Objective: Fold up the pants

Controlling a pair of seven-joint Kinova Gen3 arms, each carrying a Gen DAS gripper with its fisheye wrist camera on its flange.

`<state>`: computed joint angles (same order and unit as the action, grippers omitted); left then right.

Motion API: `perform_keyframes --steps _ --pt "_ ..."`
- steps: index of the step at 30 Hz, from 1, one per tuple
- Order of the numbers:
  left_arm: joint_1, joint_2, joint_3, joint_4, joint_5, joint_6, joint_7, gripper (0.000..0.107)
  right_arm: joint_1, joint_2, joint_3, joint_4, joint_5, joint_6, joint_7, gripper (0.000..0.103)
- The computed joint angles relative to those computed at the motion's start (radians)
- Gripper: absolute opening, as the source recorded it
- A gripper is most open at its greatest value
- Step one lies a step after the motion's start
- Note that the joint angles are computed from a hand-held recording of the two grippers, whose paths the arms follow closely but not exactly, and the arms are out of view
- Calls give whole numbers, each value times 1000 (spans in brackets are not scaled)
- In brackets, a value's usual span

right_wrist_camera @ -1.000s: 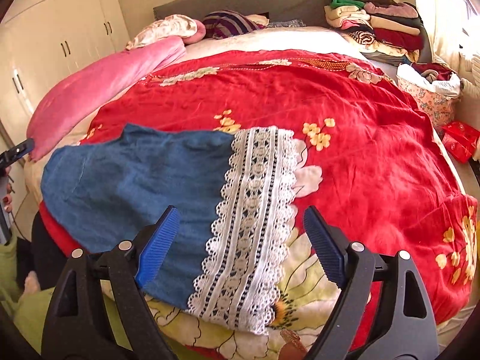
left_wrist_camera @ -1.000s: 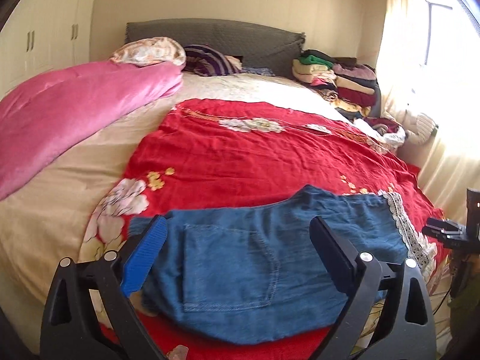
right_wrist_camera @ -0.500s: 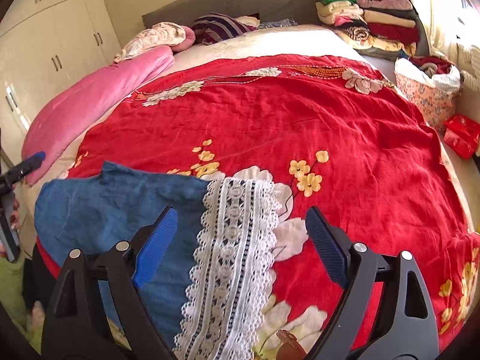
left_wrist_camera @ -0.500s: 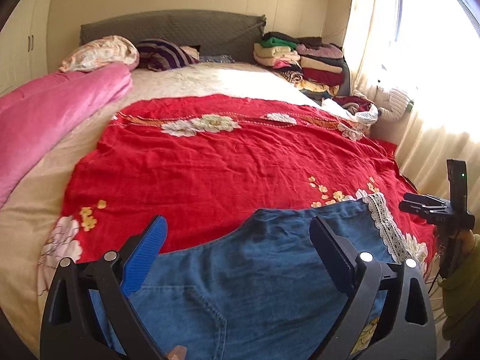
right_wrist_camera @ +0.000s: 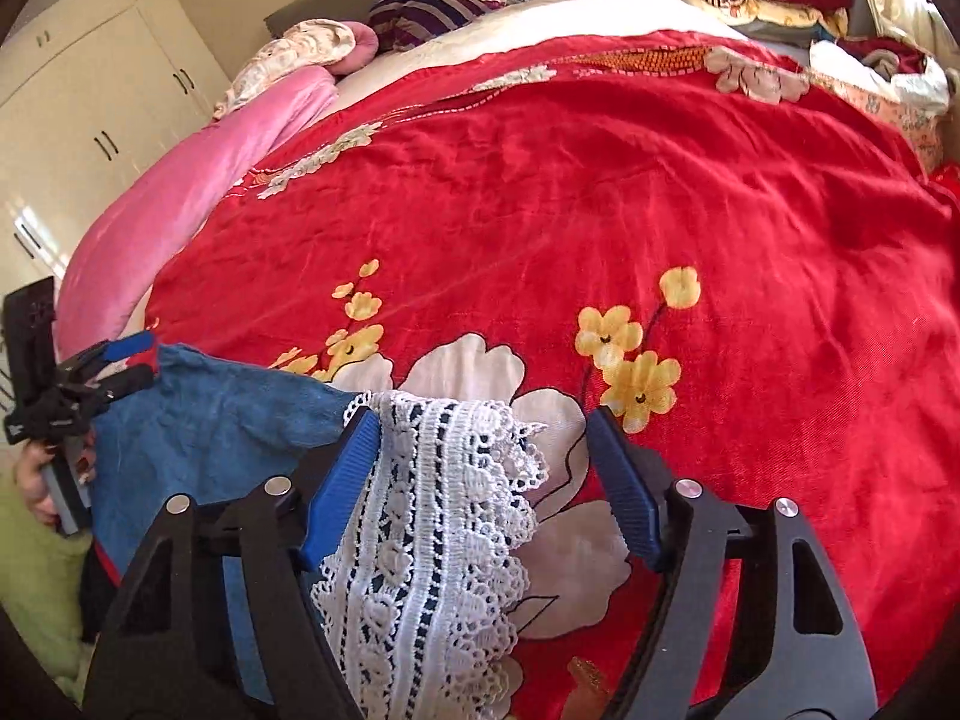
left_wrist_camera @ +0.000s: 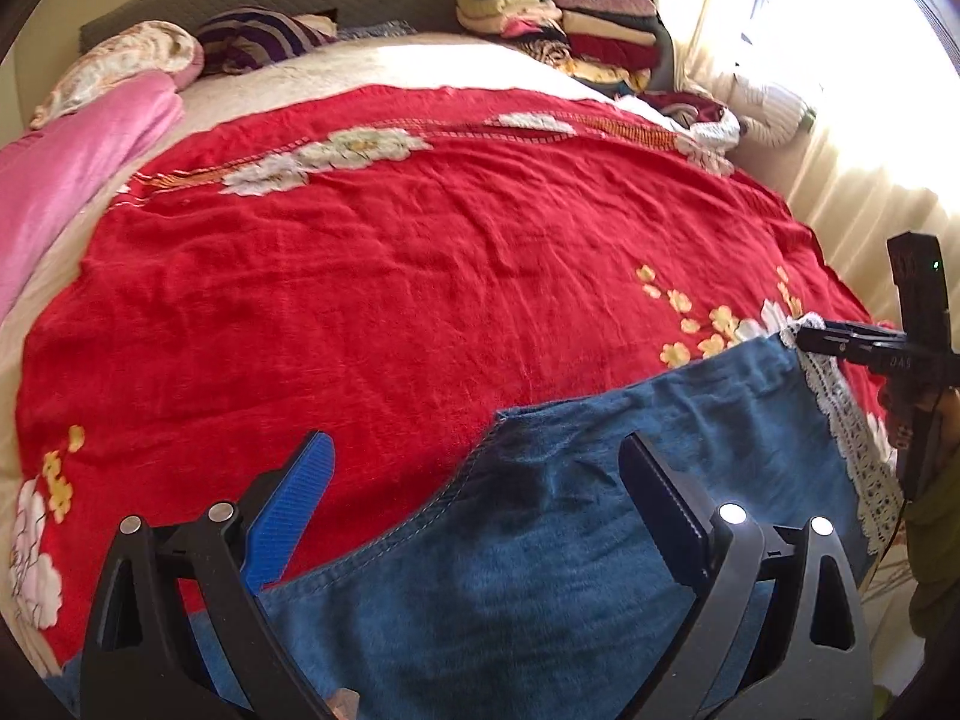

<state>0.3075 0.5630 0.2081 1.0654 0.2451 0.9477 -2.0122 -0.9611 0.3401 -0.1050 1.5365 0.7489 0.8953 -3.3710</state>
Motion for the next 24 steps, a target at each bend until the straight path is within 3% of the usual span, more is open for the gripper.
perform_keyframes --steps 4,7,9,11,12,14,16,20,24 --pt "9 53 -5 -51 -6 29 16 95 -2 -4 3 27 29 -33 -19 61" --pt "-19 67 16 -45 41 25 23 94 0 -7 2 44 51 -69 -14 49" --pt "-39 68 35 -29 77 26 7 86 0 -4 1 46 57 -76 -4 45" --pt "-29 66 31 -22 77 27 6 66 1 -1 0 45 59 -84 13 40" --pt "-16 57 22 -9 67 13 11 58 0 -1 0 45 61 -88 19 33" --pt "3 34 9 23 47 -26 18 15 9 -4 -19 49 77 -103 29 19" --pt "8 10 11 55 39 -58 11 8 -27 12 -5 9 70 -53 83 16" --pt "24 -37 8 110 10 -129 3 7 -106 15 6 -51 149 95 105 14" --pt "35 -36 6 85 1 -138 26 7 -106 39 -9 -143 162 236 219 14"
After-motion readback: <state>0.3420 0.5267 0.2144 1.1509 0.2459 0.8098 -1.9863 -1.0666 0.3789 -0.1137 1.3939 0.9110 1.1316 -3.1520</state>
